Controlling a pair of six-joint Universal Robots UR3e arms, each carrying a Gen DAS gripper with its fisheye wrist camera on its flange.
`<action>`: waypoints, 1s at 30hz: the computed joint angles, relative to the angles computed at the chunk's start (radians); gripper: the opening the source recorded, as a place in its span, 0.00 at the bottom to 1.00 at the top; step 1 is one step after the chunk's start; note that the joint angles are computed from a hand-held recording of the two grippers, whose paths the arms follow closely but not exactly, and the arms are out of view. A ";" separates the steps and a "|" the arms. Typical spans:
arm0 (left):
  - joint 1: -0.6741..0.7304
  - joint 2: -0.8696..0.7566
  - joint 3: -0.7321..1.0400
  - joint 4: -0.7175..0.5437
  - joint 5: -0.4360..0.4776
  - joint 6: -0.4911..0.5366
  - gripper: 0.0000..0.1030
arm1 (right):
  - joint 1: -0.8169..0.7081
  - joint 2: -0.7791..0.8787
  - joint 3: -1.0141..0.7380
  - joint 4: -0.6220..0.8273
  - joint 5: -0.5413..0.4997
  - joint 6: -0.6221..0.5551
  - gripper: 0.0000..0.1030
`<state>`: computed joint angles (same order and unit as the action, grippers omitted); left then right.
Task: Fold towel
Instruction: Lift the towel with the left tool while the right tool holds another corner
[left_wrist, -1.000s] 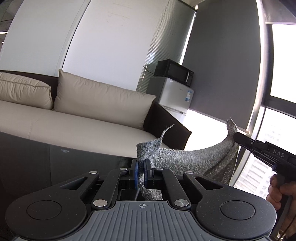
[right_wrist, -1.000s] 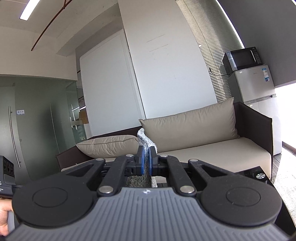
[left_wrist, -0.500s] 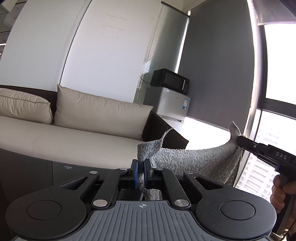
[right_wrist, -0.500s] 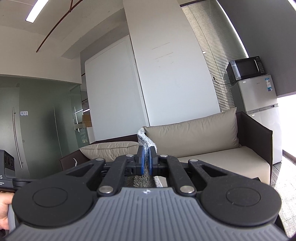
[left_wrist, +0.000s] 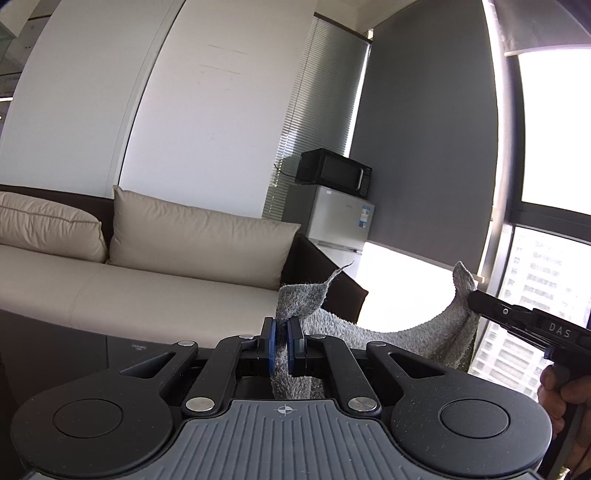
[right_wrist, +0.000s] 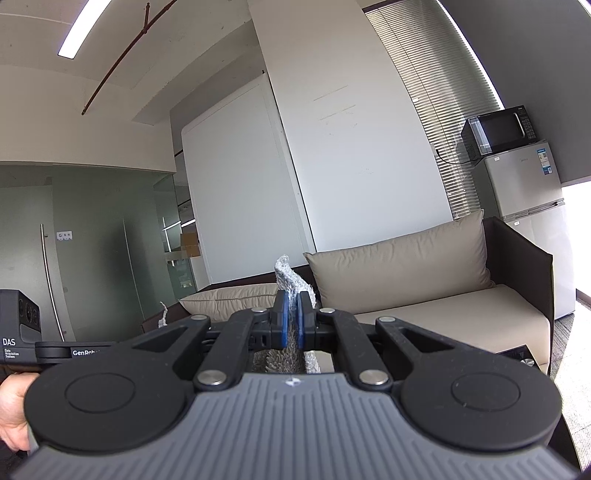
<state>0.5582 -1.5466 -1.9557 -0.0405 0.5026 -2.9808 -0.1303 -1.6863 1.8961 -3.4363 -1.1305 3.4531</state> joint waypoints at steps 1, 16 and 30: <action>0.003 0.011 -0.002 -0.003 0.000 -0.001 0.06 | -0.003 -0.010 0.004 0.005 0.010 0.008 0.04; -0.182 -0.301 0.122 0.134 0.245 0.025 0.06 | 0.027 0.244 0.019 -0.054 -0.072 -0.001 0.05; -0.269 -0.704 0.463 0.153 0.331 -0.008 0.06 | 0.072 0.637 -0.316 -0.025 -0.190 -0.061 0.05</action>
